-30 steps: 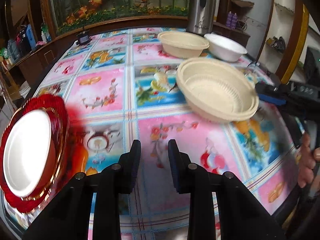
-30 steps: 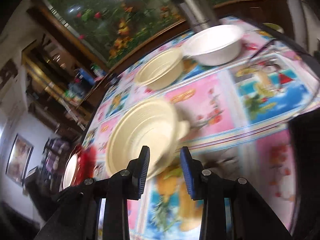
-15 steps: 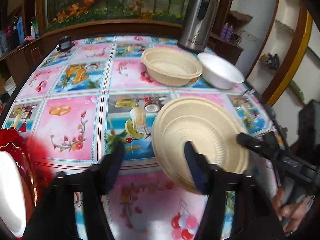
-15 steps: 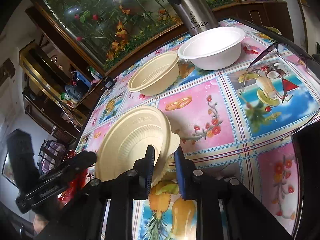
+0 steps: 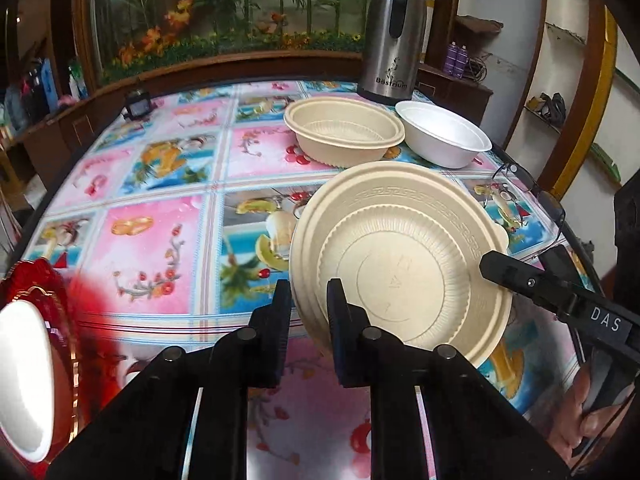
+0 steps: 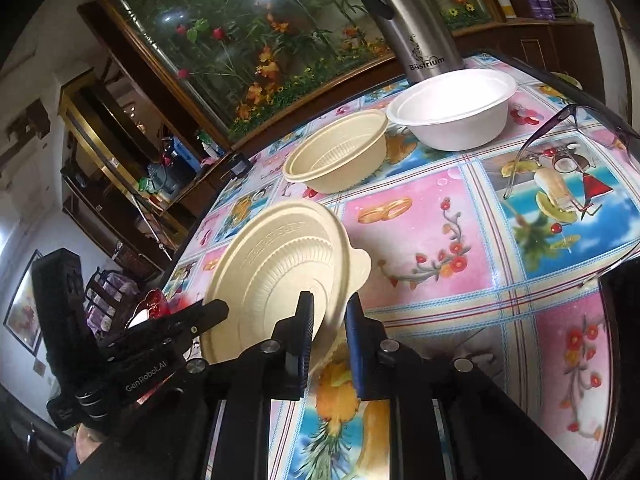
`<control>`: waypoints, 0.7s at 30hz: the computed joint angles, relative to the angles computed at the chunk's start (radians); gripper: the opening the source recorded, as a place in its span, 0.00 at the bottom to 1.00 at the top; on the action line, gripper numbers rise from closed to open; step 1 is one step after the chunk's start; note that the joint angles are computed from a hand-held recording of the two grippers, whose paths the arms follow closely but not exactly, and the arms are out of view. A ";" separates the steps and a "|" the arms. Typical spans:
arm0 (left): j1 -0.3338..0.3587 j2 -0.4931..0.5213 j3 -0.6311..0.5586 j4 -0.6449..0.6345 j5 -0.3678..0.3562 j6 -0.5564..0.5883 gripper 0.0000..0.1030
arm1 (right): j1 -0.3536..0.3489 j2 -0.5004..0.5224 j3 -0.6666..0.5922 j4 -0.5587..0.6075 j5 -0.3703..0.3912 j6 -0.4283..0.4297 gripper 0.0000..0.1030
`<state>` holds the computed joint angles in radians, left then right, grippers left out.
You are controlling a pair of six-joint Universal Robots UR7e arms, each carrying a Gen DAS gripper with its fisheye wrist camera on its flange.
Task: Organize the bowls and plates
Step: 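Grasp the large beige bowl rim with the left gripper and lift, then carry the beige bowl over the red plate stack with the left gripper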
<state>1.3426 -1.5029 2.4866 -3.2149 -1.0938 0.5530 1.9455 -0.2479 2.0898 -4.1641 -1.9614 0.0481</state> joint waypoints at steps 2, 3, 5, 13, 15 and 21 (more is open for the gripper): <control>-0.002 -0.016 0.012 -0.015 -0.001 0.009 0.15 | 0.003 0.003 0.002 -0.005 0.006 0.003 0.15; -0.003 -0.021 0.016 -0.021 -0.001 0.014 0.15 | 0.004 0.003 0.004 -0.009 0.014 0.005 0.15; -0.007 -0.034 0.032 -0.048 0.003 0.030 0.15 | 0.012 0.004 0.004 -0.010 0.015 0.006 0.15; -0.006 -0.071 0.079 -0.156 0.009 0.100 0.15 | 0.064 0.007 -0.015 0.019 -0.010 0.010 0.15; -0.002 -0.081 0.083 -0.164 0.004 0.107 0.15 | 0.074 0.007 -0.020 0.025 -0.014 0.010 0.15; 0.013 -0.106 0.094 -0.205 -0.007 0.140 0.15 | 0.107 0.011 -0.043 0.060 -0.031 0.014 0.15</control>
